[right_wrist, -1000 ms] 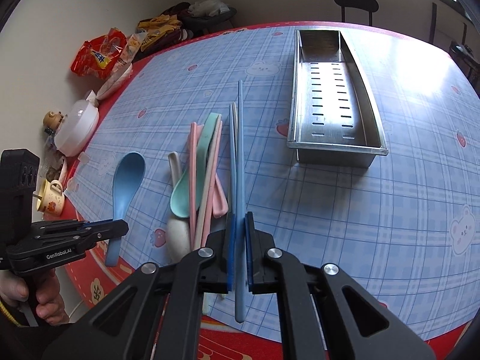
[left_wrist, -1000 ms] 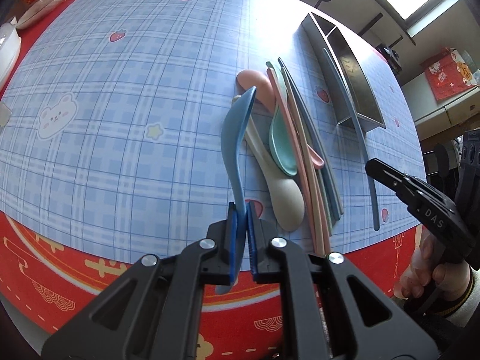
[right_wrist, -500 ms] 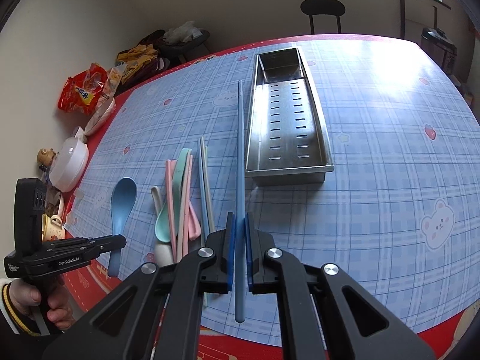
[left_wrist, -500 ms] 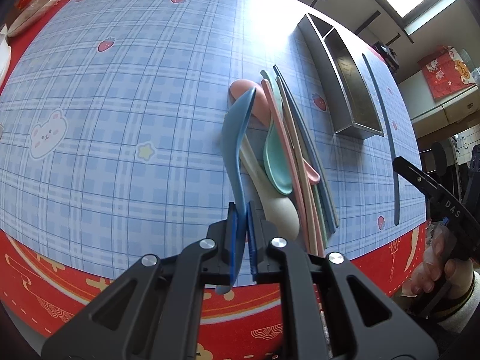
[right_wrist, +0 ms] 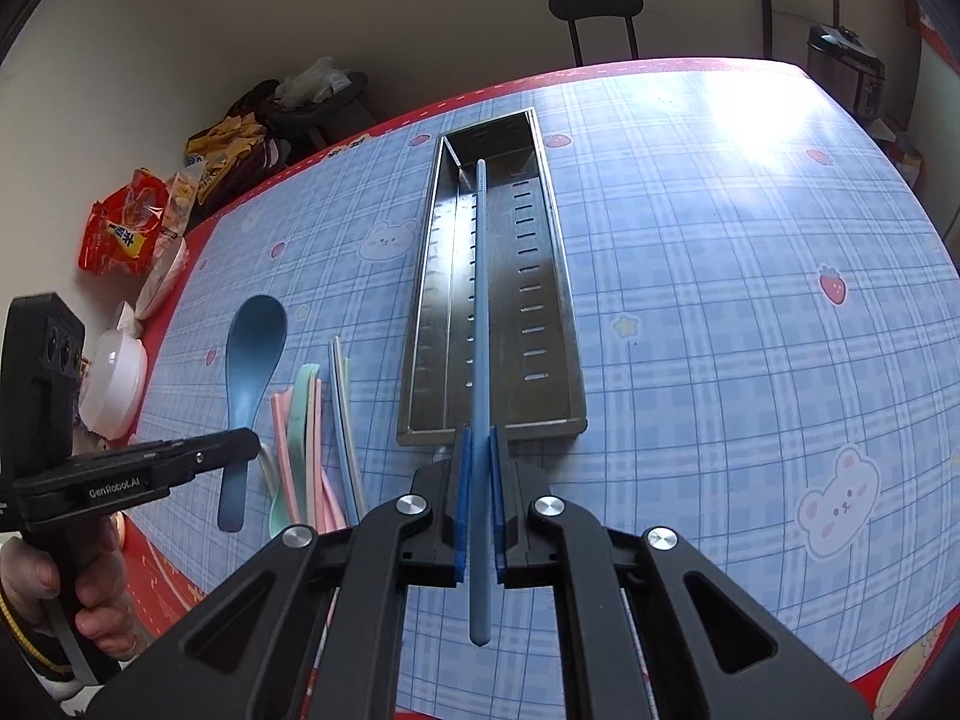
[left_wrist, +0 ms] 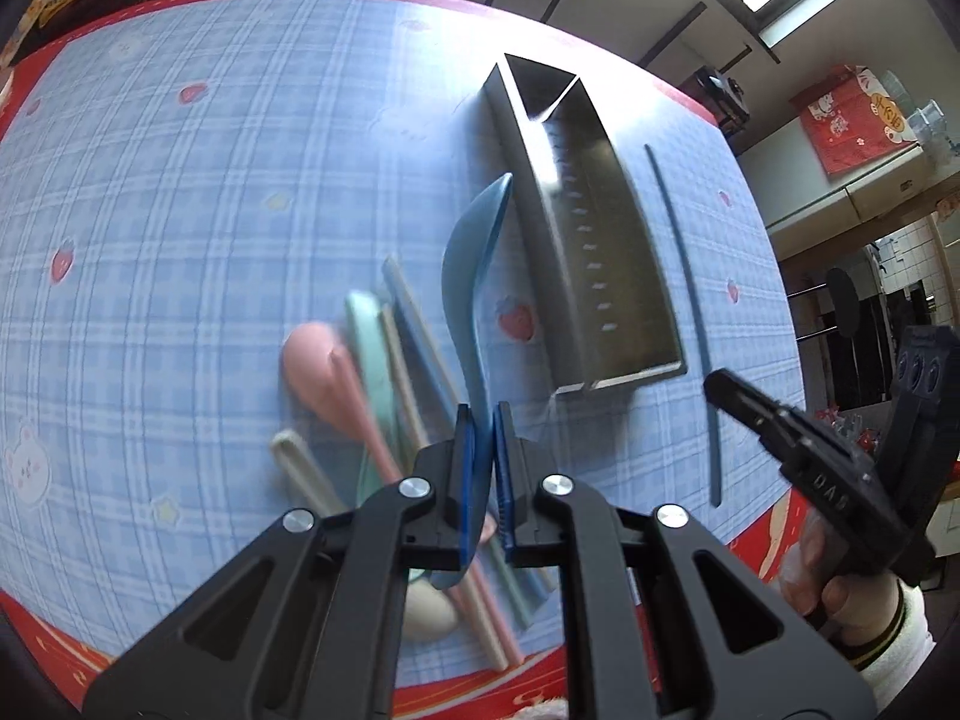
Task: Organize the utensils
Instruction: 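Carry the blue spoon and blue chopstick into the steel tray and open both grippers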
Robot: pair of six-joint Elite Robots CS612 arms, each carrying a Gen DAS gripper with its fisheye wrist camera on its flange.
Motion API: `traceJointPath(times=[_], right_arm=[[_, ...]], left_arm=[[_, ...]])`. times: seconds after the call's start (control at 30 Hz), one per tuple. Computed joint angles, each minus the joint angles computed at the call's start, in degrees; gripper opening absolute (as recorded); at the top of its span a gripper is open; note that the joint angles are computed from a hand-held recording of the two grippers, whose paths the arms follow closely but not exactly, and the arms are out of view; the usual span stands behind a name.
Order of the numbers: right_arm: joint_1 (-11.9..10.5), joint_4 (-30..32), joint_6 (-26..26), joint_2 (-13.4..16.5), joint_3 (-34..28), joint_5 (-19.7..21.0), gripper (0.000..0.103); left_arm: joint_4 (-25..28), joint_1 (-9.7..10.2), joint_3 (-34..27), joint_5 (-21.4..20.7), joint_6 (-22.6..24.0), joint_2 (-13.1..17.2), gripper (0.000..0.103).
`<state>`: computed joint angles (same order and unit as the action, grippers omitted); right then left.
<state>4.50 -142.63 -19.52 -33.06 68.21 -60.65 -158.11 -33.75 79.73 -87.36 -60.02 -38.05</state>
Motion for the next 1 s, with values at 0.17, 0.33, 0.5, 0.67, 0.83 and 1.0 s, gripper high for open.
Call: traceJointPath(times=[0.17, 0.33, 0.5, 0.67, 0.83, 1.0], right_arm=[[1.3, 3.6, 0.0, 2.8, -6.4, -3.2, 0.006], [2.3, 6.8, 0.9, 5.8, -12.4, -5.4, 0.006], [2.7, 10.1, 2.6, 8.2, -17.0, -6.0, 0.006], [3.1, 11.1, 3.1, 9.3, -18.9, -6.6, 0.006], [3.6, 13.3, 3.3, 10.3, -21.0, -7.2, 0.007], [3.8, 12.1, 3.8, 9.9, -20.3, -7.4, 0.008]], left_arm=[[1.5, 2.58, -10.5, -2.2, 0.9, 5.1, 0.011], [4.1, 5.09, -20.7, -6.1, -3.4, 10.8, 0.011], [7.8, 6.81, -29.4, -9.3, -5.8, 15.8, 0.011], [11.0, 7.52, -35.5, -10.5, -7.4, 19.3, 0.011], [15.7, 7.90, -40.9, -10.2, -6.2, 21.9, 0.029], [15.0, 7.67, -38.8, -7.7, -3.2, 20.1, 0.030]])
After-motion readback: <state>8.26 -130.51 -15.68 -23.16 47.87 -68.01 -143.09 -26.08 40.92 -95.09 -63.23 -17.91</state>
